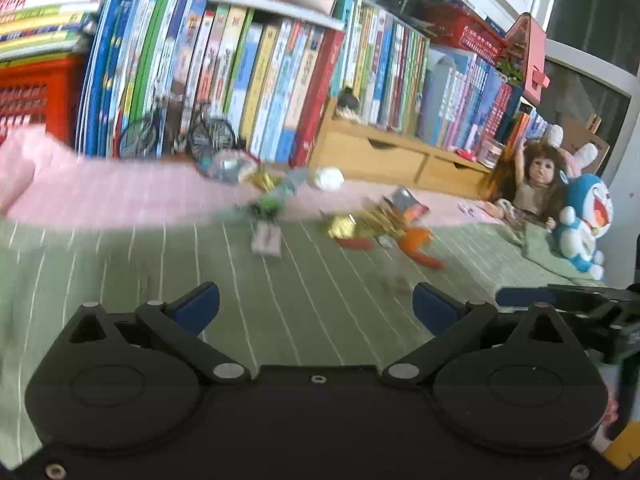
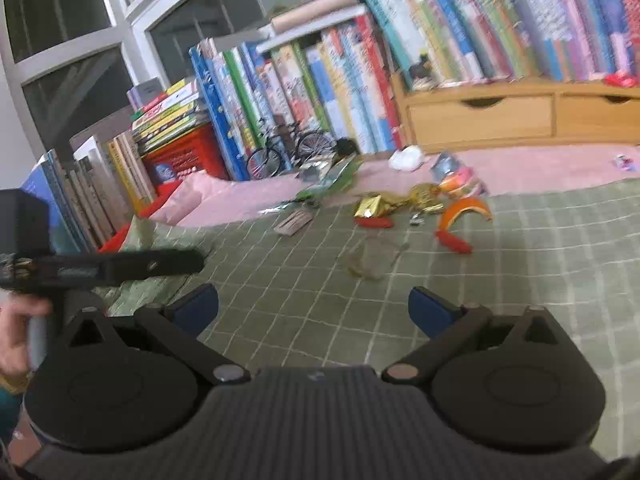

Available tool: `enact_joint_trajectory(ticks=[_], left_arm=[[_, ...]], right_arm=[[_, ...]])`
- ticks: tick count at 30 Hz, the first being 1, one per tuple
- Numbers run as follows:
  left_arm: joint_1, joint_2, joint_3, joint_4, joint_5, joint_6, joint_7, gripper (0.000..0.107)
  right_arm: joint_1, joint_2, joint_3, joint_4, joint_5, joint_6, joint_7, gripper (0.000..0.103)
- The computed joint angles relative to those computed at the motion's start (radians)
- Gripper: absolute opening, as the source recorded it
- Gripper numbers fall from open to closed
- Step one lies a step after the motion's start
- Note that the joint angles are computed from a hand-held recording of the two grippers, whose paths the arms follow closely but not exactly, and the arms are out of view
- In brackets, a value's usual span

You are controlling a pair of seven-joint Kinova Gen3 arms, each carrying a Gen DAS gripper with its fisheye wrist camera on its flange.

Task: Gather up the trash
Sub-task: 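Grasp the small white paper scrap with the left tool while the right tool grasps the clear wrapper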

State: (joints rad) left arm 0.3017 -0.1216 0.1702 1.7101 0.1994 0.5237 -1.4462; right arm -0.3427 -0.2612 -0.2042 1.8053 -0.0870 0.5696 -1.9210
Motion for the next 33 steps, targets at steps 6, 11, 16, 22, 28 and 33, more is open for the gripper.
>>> enact_joint_trajectory(ticks=[6,11,16,22,28,33], left_arm=[[0.007,0.108,0.023,-0.018,-0.148,-0.111,-0.044,0.093],[-0.01,0.198,0.03,-0.099,-0.136,-0.068,-0.078,0.083],[-0.028,0.255,0.019,-0.158,-0.022,-0.009,-0.155,0.065],[0.018,0.287,-0.011,-0.194,-0.1,-0.016,-0.077,0.056],[0.059,0.324,-0.025,-0.251,-0.184,0.038,-0.018,0.043],[0.098,0.329,-0.047,-0.26,-0.281,0.05,0.087,0.023]], right_arm=[[0.087,0.115,-0.086,-0.055,0.134,-0.032,-0.013,0.103],[0.161,0.229,-0.211,-0.161,0.332,0.093,-0.068,0.103],[-0.021,0.25,-0.021,-0.146,0.296,0.05,-0.052,0.097],[-0.077,0.268,-0.002,-0.157,0.378,0.079,-0.069,0.087],[-0.112,0.273,0.002,-0.162,0.453,0.095,-0.099,0.085],[-0.125,0.281,0.004,-0.171,0.478,0.104,-0.108,0.08]])
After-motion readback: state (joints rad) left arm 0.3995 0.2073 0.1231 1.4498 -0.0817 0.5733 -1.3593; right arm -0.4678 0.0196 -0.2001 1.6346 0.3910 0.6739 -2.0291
